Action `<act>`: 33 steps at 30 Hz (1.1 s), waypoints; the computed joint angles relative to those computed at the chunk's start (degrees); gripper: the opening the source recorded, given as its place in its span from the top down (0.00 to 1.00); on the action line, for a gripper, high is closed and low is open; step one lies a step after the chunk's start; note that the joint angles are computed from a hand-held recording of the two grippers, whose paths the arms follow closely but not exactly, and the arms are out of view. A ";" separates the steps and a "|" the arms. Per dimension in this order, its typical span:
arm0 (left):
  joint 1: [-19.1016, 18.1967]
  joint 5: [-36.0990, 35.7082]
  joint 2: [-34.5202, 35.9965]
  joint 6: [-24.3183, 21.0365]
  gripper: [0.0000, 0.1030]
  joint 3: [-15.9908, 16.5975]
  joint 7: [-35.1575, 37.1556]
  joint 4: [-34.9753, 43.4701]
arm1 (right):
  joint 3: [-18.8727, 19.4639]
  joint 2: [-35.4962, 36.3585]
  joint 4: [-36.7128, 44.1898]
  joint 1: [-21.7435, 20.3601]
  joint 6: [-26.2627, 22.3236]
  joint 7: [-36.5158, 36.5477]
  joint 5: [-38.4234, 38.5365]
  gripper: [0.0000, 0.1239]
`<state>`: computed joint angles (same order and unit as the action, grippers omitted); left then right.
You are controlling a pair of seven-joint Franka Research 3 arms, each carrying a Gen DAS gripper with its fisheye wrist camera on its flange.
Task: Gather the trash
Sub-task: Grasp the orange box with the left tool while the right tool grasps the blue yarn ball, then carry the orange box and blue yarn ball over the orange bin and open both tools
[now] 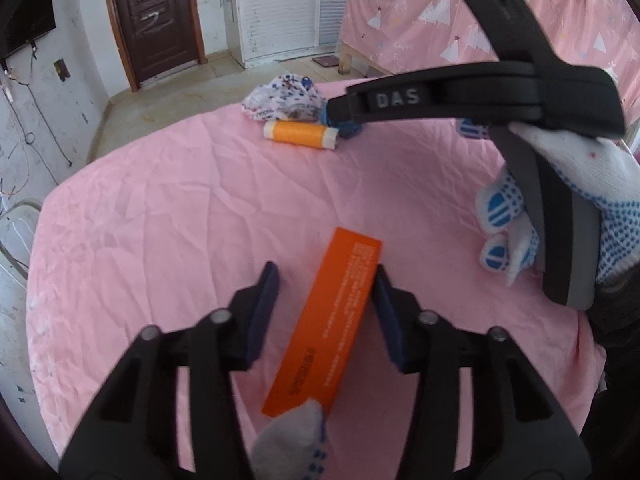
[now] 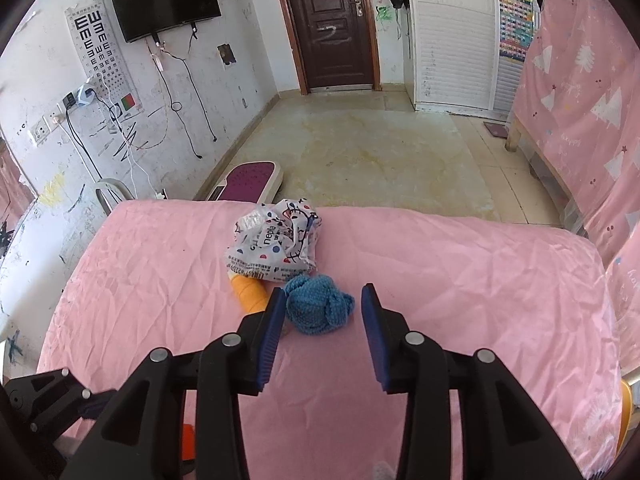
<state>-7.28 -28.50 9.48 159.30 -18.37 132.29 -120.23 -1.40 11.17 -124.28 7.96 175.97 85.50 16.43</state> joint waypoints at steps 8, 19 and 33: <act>0.86 -7.28 -0.14 -0.38 0.76 -1.37 8.43 -0.27 | 0.60 2.64 2.46 -0.37 -0.72 -1.05 0.56 0.76; -0.42 -8.67 -0.85 0.48 0.76 -0.39 9.41 -0.84 | 1.63 -0.77 -1.77 -0.79 2.49 -2.97 2.00 0.84; -5.51 -13.79 -9.10 4.23 0.76 2.58 9.37 -7.19 | 2.28 -13.41 -13.15 0.23 7.94 -26.13 30.48 0.83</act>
